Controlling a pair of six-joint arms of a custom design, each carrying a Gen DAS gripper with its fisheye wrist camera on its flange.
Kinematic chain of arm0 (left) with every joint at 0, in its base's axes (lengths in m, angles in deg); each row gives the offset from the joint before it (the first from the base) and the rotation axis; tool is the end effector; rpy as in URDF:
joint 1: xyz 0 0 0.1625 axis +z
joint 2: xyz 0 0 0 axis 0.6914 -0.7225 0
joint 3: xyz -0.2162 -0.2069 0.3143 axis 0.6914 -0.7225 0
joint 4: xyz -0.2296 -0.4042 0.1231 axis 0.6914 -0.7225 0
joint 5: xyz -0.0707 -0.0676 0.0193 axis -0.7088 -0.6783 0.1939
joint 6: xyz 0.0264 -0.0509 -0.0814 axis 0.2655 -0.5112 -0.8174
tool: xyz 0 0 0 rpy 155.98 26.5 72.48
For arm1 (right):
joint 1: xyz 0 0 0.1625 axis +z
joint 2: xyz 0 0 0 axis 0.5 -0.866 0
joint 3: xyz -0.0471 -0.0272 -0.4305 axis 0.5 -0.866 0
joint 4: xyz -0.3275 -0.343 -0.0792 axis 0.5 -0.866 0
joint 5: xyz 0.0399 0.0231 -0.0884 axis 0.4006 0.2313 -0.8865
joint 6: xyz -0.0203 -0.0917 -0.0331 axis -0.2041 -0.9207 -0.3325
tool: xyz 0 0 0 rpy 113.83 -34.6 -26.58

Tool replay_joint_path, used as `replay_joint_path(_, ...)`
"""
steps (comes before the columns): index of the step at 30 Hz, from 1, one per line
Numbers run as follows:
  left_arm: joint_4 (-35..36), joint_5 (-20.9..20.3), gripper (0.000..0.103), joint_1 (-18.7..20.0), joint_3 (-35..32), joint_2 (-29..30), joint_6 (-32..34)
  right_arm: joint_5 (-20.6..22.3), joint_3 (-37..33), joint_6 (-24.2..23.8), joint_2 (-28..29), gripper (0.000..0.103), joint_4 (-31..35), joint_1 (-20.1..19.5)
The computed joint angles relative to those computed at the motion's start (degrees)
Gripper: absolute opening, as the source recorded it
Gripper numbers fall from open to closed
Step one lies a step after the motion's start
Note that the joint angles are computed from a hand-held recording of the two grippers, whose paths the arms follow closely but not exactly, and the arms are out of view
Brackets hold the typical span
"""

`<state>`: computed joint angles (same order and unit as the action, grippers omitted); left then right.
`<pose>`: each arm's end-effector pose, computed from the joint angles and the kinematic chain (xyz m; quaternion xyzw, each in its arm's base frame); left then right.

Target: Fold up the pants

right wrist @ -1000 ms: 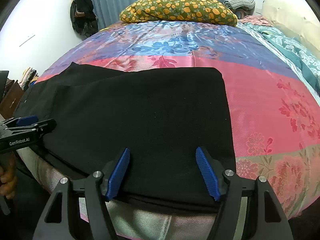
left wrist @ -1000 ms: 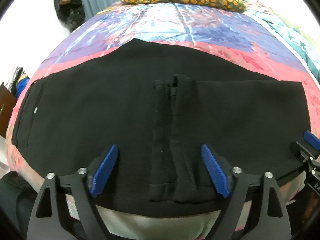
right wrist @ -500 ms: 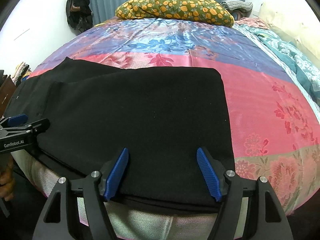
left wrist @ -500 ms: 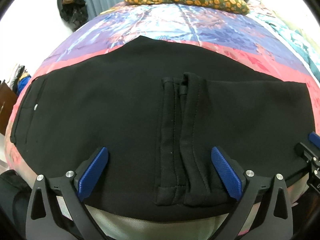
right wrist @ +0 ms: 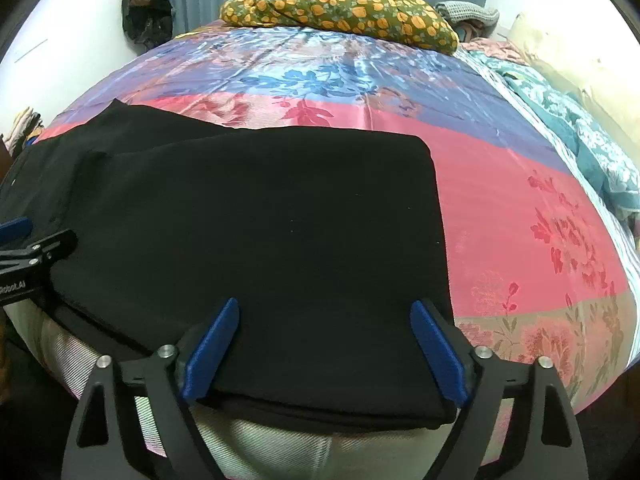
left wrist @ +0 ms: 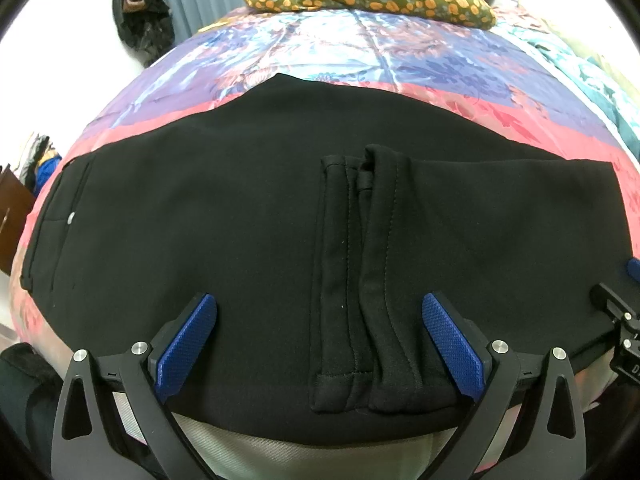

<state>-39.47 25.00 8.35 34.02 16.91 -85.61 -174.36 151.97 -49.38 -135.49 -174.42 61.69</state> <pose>-0.3522 -0.8074 0.0555 0.0864 0.8679 -0.2597 0.4145 0.0950 -0.8010 0.3078 0.1505 -0.8808 0.2329 0.3838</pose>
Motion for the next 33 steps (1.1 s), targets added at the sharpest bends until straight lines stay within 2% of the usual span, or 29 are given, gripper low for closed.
replay_joint_path(4,-0.7,0.0,0.102,0.0,0.2,-0.1,0.6,-0.8,-0.3,0.0,0.4,0.098,-0.7,0.0)
replay_joint_path(6,-0.8,0.1,0.102,0.0,0.3,-0.1,0.7,-0.6,-0.9,1.6,0.4,0.102,0.6,-0.4)
replay_joint_path(33,-1.2,0.1,0.102,-0.1,0.4,0.0,0.9,-1.9,-1.1,0.4,1.1,0.103,-0.3,0.0)
